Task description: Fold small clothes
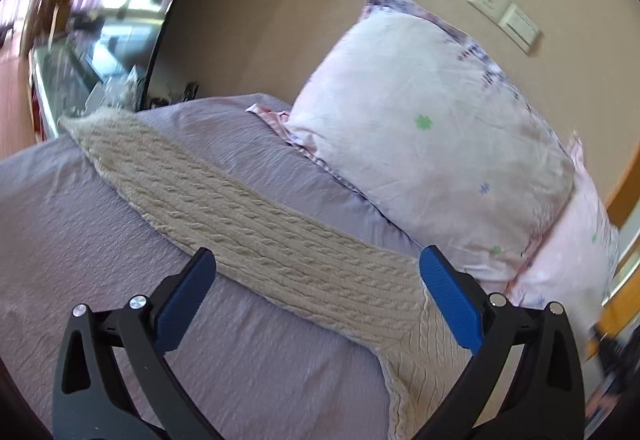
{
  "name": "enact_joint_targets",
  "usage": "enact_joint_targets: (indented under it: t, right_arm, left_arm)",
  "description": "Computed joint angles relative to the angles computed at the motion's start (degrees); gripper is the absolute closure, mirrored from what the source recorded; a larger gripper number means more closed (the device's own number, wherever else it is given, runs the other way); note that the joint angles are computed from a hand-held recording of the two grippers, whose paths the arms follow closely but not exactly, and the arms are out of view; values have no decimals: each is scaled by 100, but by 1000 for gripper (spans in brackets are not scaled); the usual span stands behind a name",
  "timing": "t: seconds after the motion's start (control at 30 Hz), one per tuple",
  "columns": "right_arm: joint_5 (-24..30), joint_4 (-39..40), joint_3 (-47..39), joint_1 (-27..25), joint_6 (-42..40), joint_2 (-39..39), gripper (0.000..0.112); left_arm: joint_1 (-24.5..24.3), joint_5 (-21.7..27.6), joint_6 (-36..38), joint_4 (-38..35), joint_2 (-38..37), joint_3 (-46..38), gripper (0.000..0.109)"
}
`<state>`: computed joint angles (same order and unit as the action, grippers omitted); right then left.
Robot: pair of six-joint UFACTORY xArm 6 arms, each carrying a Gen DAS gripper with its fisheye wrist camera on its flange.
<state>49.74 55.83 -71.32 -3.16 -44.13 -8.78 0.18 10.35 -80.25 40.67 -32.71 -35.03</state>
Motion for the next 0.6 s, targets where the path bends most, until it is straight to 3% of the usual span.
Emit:
enact_joint_targets:
  t: [0.07, 0.1, 0.17, 0.23, 0.33, 0.43, 0.6]
  right_arm:
    - [522, -217, 247, 431, -53, -165, 91]
    - [465, -188, 457, 548, -149, -334, 87]
    - [157, -91, 810, 612, -278, -664, 57]
    - [83, 25, 882, 416, -355, -766, 47]
    - [197, 33, 841, -111, -262, -827, 46]
    - [57, 90, 806, -316, -159, -680, 45]
    - [100, 276, 839, -667, -55, -641, 45]
  left_arm:
    - [170, -73, 240, -453, -25, 109, 8]
    - [228, -45, 277, -577, -51, 149, 8]
    - [420, -141, 654, -1223, -112, 311, 13]
    - [547, -220, 1069, -1921, -123, 421, 20]
    - [773, -386, 1896, -3392, -92, 601, 30]
    - [955, -434, 2411, -4609, -9, 681, 33]
    - [1187, -554, 2853, -5483, 249, 622, 52]
